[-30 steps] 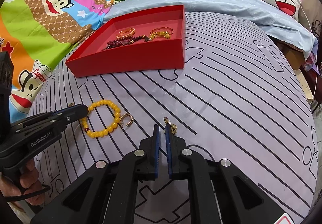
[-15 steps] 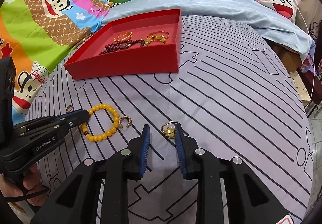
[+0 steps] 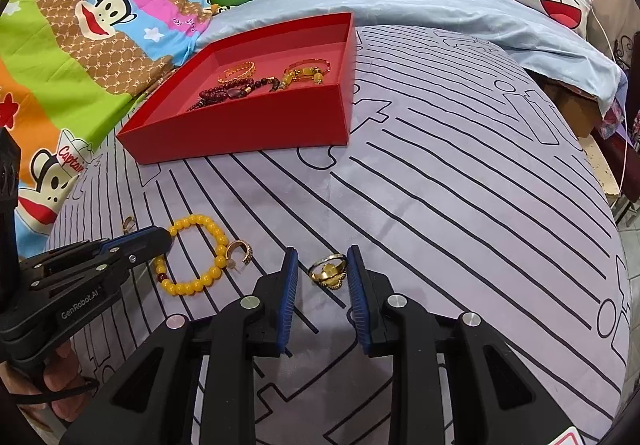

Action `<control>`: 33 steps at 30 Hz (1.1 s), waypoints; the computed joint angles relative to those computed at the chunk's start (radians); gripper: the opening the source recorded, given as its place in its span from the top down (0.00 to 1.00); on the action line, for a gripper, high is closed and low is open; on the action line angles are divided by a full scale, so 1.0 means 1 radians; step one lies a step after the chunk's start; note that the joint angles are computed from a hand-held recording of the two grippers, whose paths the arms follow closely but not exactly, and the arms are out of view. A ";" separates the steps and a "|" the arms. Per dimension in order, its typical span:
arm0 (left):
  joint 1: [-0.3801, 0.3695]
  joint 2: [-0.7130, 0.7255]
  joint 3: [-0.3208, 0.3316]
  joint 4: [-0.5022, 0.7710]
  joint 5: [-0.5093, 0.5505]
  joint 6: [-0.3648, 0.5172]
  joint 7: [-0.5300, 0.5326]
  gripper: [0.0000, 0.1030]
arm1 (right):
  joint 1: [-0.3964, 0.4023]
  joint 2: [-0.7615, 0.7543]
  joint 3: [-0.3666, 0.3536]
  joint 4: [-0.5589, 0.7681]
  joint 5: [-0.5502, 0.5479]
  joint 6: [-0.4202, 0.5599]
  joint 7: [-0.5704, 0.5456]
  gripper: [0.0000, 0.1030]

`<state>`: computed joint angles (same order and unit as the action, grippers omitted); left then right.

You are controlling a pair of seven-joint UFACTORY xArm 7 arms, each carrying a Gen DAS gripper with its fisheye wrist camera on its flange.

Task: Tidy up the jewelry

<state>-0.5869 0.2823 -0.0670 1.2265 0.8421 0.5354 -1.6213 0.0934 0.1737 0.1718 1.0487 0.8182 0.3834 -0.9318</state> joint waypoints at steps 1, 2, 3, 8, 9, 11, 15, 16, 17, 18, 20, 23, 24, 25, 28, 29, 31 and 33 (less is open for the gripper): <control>0.000 0.001 0.000 0.000 0.000 -0.003 -0.001 0.92 | 0.000 0.003 -0.001 0.003 -0.002 0.002 0.004 0.87; 0.000 0.001 0.000 0.001 0.001 -0.003 -0.002 0.92 | -0.001 0.004 -0.001 0.005 -0.003 0.005 0.007 0.92; 0.000 0.001 0.001 0.000 0.002 -0.005 -0.003 0.89 | -0.002 0.005 0.000 0.007 -0.001 0.008 0.006 0.93; -0.017 -0.004 -0.002 0.001 0.025 0.024 -0.023 0.66 | -0.005 -0.002 0.001 0.003 0.013 0.012 -0.011 0.95; -0.020 -0.003 -0.005 0.002 0.028 0.031 -0.024 0.66 | -0.004 -0.004 0.000 0.001 0.013 0.012 -0.011 0.95; -0.026 -0.002 -0.008 0.005 0.039 0.046 -0.032 0.66 | -0.006 -0.008 -0.002 -0.002 0.021 0.016 -0.014 0.95; -0.027 0.006 -0.013 0.016 0.044 0.061 -0.029 0.66 | -0.008 -0.027 -0.009 -0.020 0.048 0.018 -0.030 0.87; -0.028 0.009 -0.014 0.021 0.044 0.064 -0.023 0.67 | -0.007 -0.030 -0.012 -0.022 0.048 0.019 -0.030 0.86; -0.028 0.014 -0.015 0.027 0.045 0.061 -0.018 0.67 | -0.006 -0.033 -0.016 -0.026 0.048 0.020 -0.030 0.83; -0.030 0.019 -0.015 0.033 0.044 0.064 -0.010 0.69 | -0.005 -0.038 -0.018 -0.031 0.049 0.017 -0.032 0.80; -0.031 0.027 -0.014 0.042 0.042 0.054 0.001 0.82 | -0.003 -0.042 -0.023 -0.036 0.049 0.014 -0.034 0.78; -0.029 0.029 -0.009 0.040 0.032 0.026 0.005 0.93 | 0.000 -0.044 -0.029 -0.043 0.042 0.015 -0.029 0.78; -0.031 0.029 -0.006 0.041 0.030 0.024 0.004 0.93 | 0.000 -0.045 -0.029 -0.045 0.041 0.017 -0.029 0.78; -0.034 0.028 -0.005 0.040 0.031 0.023 0.004 0.93 | 0.000 -0.045 -0.030 -0.046 0.042 0.017 -0.031 0.78; -0.037 0.019 -0.001 0.032 0.035 0.019 -0.004 0.93 | 0.000 -0.044 -0.029 -0.047 0.050 0.014 -0.039 0.78; -0.038 0.016 -0.001 0.029 0.036 0.019 -0.007 0.93 | -0.001 -0.044 -0.029 -0.045 0.054 0.017 -0.042 0.78; -0.037 0.010 -0.001 0.026 0.040 0.019 -0.010 0.93 | 0.000 -0.041 -0.027 -0.039 0.064 0.015 -0.048 0.80; -0.035 0.003 -0.002 0.022 0.044 0.017 -0.014 0.93 | 0.001 -0.039 -0.026 -0.034 0.069 0.015 -0.056 0.92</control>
